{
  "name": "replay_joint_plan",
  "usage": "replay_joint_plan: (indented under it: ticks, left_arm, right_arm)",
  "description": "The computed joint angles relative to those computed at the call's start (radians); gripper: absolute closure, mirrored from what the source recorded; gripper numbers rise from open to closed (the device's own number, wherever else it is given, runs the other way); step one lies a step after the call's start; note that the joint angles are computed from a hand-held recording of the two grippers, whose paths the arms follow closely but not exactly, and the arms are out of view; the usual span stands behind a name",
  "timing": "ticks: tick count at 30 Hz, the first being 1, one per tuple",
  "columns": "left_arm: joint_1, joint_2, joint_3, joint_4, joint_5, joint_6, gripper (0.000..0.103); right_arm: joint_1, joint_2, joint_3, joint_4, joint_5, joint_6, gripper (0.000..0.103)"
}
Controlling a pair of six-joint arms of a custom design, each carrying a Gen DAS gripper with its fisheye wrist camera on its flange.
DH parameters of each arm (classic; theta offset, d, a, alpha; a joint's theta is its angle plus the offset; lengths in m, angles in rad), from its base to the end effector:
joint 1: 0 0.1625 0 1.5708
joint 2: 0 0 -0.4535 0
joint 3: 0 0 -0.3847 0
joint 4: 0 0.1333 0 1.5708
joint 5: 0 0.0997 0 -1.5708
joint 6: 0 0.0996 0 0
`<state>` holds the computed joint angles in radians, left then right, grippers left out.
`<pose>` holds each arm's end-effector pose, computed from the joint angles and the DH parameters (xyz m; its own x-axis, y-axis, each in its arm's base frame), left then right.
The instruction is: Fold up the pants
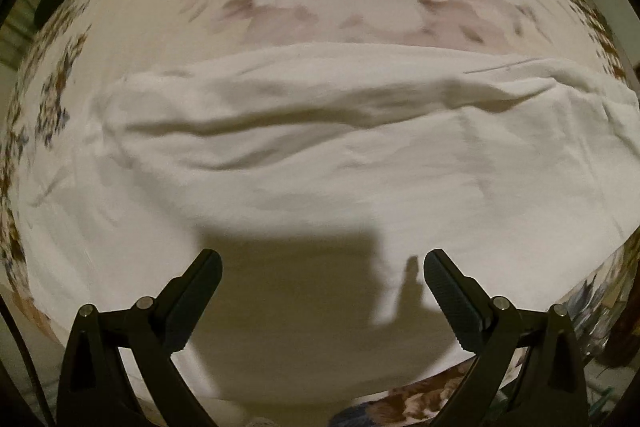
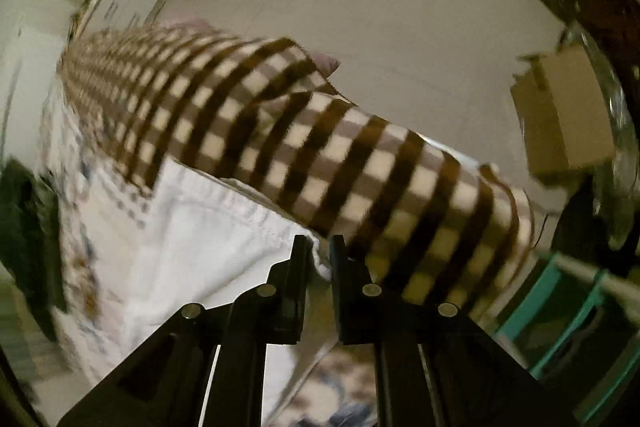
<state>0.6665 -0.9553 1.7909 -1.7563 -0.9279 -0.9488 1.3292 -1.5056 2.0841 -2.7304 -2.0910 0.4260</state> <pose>-0.3137 -0.4923 0.1236 -0.6306 0.0973 -0.7700 0.1942 0.9803 -0.0352 -0.0341 -0.4885 0.3872 -0.6251 0.7657 0.1515 0.5033 0.5438 -0.6716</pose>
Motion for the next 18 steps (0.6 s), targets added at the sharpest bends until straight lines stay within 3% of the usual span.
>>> replay_joint_plan:
  ticks: [2,5,6,7,8,11,12,15,17,18]
  left_arm:
    - [-0.005,0.025,-0.025,0.011,0.000,0.004,0.000]
    - [-0.007,0.048,-0.040,0.006,-0.010,0.015,0.000]
    - [-0.009,0.050,-0.036,-0.002,-0.015,0.016,0.000]
    - [-0.012,0.048,-0.020,-0.023,-0.025,0.015,0.000]
    - [-0.006,0.048,-0.007,-0.054,-0.044,0.020,0.000]
    - [0.044,0.041,0.032,-0.138,-0.136,0.000,0.000]
    - [0.055,0.035,0.048,-0.172,-0.153,-0.011,0.000]
    - [0.055,0.020,0.078,-0.251,-0.142,-0.025,0.000]
    - [0.053,0.026,0.073,-0.245,-0.145,-0.019,0.000]
    - [0.051,0.028,0.072,-0.243,-0.145,-0.014,0.000]
  right_arm:
    - [-0.029,-0.007,-0.008,0.070,0.016,-0.018,0.090]
    - [-0.087,-0.038,0.010,0.087,0.137,-0.074,0.082]
    - [-0.101,-0.061,0.025,0.081,0.175,-0.086,0.072]
    - [-0.111,-0.079,0.043,0.072,0.184,-0.094,0.043]
    - [-0.117,-0.097,0.064,0.045,0.192,-0.103,0.026]
    - [-0.204,-0.144,0.117,0.035,0.378,-0.151,0.026]
    - [-0.226,-0.133,0.130,0.036,0.405,-0.157,0.026]
    - [-0.245,-0.117,0.194,-0.139,0.477,-0.211,0.016]
    - [-0.290,-0.116,0.242,-0.257,0.642,-0.228,0.024]
    - [-0.304,-0.110,0.248,-0.265,0.685,-0.233,0.024]
